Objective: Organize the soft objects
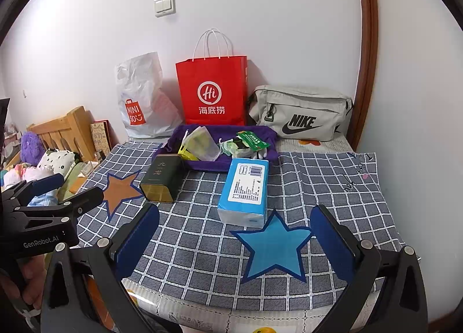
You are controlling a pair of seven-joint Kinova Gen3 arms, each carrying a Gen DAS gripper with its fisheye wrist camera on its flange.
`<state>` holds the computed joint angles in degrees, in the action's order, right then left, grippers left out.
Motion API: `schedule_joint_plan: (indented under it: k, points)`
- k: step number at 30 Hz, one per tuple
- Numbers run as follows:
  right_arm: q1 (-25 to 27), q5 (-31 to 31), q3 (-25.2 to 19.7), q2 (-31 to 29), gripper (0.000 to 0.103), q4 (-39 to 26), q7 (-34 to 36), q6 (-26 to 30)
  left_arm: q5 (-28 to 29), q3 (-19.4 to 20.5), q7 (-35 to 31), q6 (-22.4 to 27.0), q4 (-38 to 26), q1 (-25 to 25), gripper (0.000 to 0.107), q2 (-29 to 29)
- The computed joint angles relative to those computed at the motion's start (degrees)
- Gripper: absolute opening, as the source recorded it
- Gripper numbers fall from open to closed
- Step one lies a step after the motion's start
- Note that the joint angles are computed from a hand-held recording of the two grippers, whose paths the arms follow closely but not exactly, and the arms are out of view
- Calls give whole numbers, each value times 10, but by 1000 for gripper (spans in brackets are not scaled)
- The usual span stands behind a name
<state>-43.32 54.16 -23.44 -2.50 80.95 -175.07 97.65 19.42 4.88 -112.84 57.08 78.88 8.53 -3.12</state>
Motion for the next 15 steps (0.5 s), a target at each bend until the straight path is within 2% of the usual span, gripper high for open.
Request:
schedule_joint_plan:
  k: [15]
  points:
    - [-2, 2, 0, 0, 103, 0, -1, 1, 1, -1, -2, 1, -1, 0, 100, 1]
